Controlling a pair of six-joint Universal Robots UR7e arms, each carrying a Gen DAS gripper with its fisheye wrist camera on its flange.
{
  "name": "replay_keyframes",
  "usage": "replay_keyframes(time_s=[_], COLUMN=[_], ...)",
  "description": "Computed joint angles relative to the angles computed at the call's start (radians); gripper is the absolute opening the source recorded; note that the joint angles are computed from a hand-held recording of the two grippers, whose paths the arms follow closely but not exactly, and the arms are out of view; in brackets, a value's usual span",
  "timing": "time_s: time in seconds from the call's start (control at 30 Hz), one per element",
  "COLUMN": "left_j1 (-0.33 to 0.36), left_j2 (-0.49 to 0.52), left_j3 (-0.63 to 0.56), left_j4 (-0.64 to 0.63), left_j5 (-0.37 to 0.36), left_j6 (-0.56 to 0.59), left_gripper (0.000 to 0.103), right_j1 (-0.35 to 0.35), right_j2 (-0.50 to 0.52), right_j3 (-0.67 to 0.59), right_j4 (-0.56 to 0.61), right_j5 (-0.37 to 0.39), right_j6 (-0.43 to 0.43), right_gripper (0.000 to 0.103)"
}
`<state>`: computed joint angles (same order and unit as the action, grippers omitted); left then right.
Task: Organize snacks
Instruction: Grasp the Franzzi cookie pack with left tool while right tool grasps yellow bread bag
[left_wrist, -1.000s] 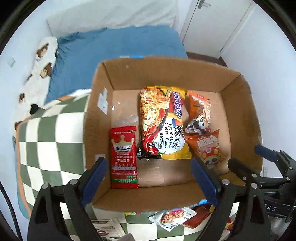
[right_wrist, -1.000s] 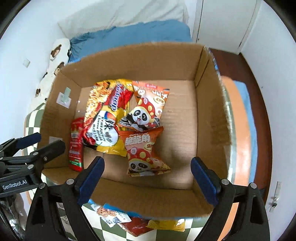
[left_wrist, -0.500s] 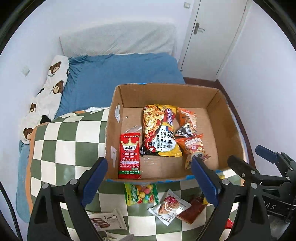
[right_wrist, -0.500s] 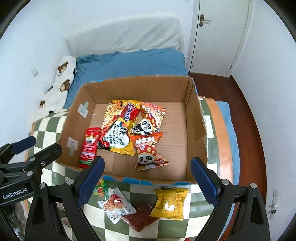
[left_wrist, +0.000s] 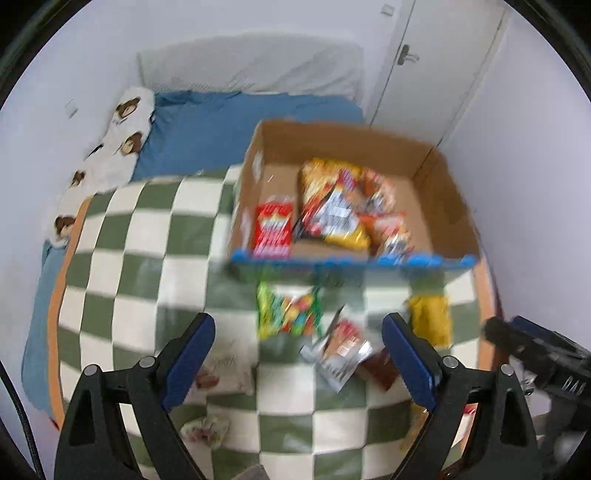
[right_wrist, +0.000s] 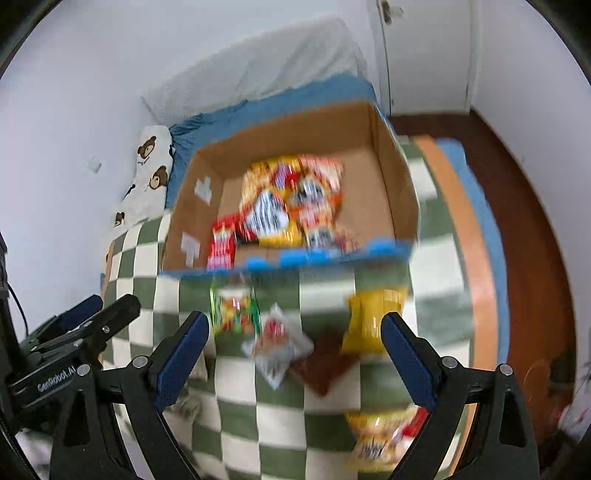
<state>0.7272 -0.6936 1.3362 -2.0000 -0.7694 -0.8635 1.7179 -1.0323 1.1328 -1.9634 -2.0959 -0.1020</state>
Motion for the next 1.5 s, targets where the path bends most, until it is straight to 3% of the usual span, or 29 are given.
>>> replay_keyframes(time_s=[0.27, 0.5, 0.53, 0.6, 0.63, 0.73, 0.93, 1.1, 1.13, 1.17, 1.27, 1.4, 1.5], left_j1=[0.04, 0.1, 0.107, 0.117, 0.12, 0.135, 0.135, 0.154, 0.16, 0.166, 0.194, 0.252, 0.281], left_j2=[-0.058, -0.115, -0.124, -0.131, -0.133, -0.102, 0.062, 0.147, 0.155, 0.163, 0.159, 0.088, 0.033], left_j3=[0.189, 0.291, 0.299, 0.3, 0.301, 0.261, 0.079, -0.012, -0.026, -0.048, -0.078, -0.034, 0.064], left_j4=[0.088, 0.113, 0.114, 0.127, 0.119, 0.106, 0.333, 0.425, 0.419, 0.415, 0.378, 0.231, 0.062], left_j5=[-0.109, -0.16, -0.156, -0.146, -0.139, -0.131, -0.014, 0.059, 0.059, 0.051, -0.022, -0.252, -0.378], left_j6=[-0.189, -0.256, -0.259, -0.267, -0.252, -0.096, 0.279, 0.38, 0.386, 0.39, 0.288, 0.004, -0.098], left_gripper=[0.093, 0.093, 0.093, 0.093, 0.093, 0.093, 0.093, 0.093, 0.09, 0.072, 0.067, 0.067, 0.068], right_j1=[-0.124, -0.217, -0.224, -0.229, -0.228, -0.221, -0.197, -0.167, -0.162, -0.155, -0.146, -0.143, -0.15], right_j2=[-0.168, -0.21, -0.213, -0.215, -0.214, -0.207, -0.166, -0.105, -0.094, -0.081, -0.055, -0.038, -0.036], right_j3=[0.281, 0.45, 0.469, 0.5, 0.518, 0.546, 0.523, 0.462, 0.453, 0.441, 0.412, 0.377, 0.366], right_j4=[0.035, -0.011, -0.027, -0.057, -0.079, -0.092, -0.037, 0.03, 0.039, 0.046, 0.063, 0.07, 0.063], right_j5=[-0.069, -0.124, -0.124, -0.129, -0.137, -0.117, -0.066, -0.037, -0.036, -0.036, -0.031, -0.017, -0.014], right_j6=[0.124, 0.143, 0.141, 0.131, 0.121, 0.098, 0.091, 0.116, 0.119, 0.125, 0.144, 0.165, 0.159], right_gripper=[0.096, 0.095, 0.093, 0.078, 0.072, 0.069, 0.069, 0.069, 0.069, 0.069, 0.069, 0.066, 0.065])
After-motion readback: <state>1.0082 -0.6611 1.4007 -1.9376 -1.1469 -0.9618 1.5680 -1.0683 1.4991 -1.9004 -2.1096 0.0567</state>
